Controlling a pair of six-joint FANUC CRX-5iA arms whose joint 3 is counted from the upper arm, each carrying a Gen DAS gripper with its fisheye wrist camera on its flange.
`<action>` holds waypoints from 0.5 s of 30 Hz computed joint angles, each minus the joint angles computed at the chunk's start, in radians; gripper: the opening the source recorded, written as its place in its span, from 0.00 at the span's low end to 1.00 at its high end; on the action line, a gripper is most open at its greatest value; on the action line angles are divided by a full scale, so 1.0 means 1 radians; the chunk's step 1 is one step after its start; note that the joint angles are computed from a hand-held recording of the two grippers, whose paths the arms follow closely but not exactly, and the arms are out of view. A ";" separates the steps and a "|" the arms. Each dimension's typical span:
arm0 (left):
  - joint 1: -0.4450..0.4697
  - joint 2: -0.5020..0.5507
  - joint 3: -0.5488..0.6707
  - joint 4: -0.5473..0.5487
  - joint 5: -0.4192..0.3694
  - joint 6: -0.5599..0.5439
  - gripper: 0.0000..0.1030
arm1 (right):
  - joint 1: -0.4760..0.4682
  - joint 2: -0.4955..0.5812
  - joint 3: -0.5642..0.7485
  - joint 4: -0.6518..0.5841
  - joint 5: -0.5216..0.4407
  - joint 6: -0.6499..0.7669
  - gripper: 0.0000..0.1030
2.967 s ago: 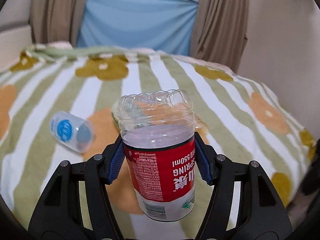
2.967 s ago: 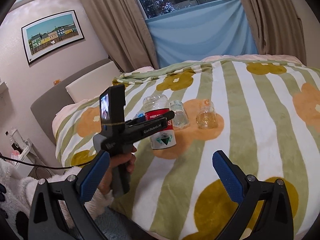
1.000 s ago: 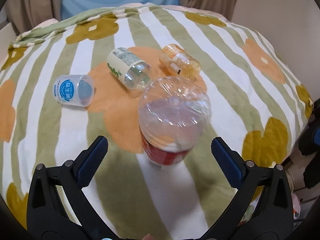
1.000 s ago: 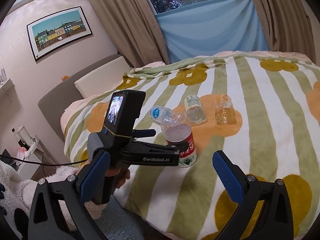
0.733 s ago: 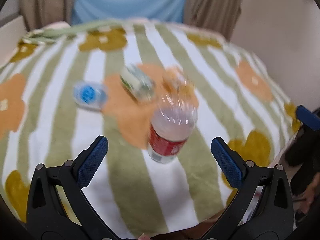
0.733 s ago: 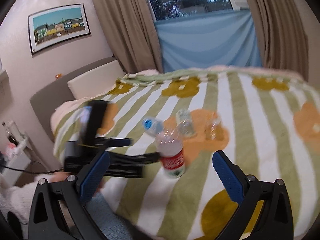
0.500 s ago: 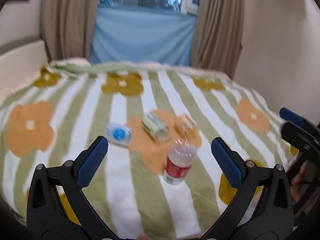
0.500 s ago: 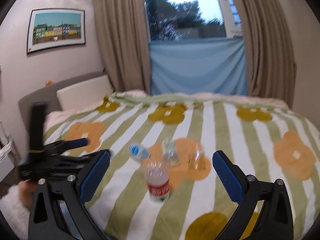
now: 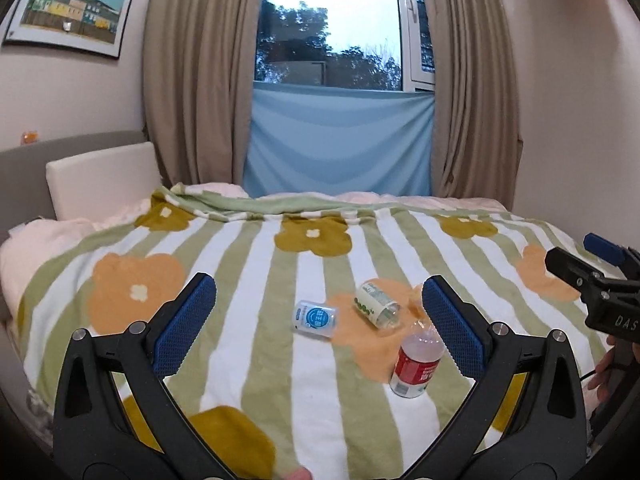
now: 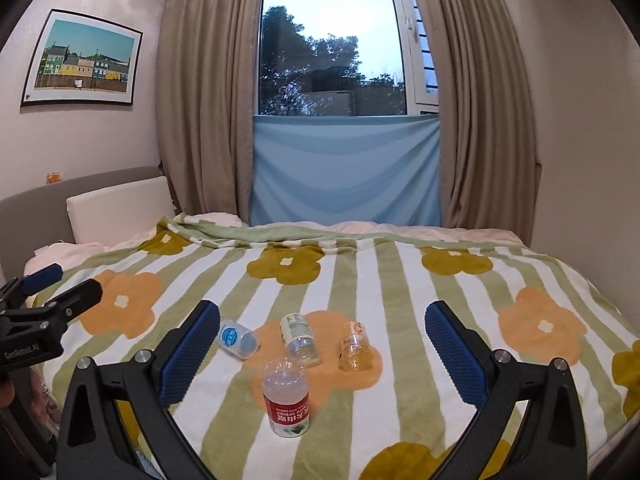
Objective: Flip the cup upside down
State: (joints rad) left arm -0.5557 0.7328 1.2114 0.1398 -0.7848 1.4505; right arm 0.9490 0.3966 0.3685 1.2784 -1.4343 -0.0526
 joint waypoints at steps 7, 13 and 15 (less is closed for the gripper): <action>0.000 -0.044 -0.092 0.024 0.070 -0.042 1.00 | 0.009 0.018 0.023 0.010 -0.042 0.002 1.00; -0.006 -0.076 -0.151 0.022 0.117 -0.053 1.00 | 0.008 0.025 0.034 0.010 -0.049 0.008 1.00; -0.004 -0.091 -0.183 0.042 0.140 -0.071 1.00 | 0.008 0.024 0.033 0.011 -0.048 0.005 1.00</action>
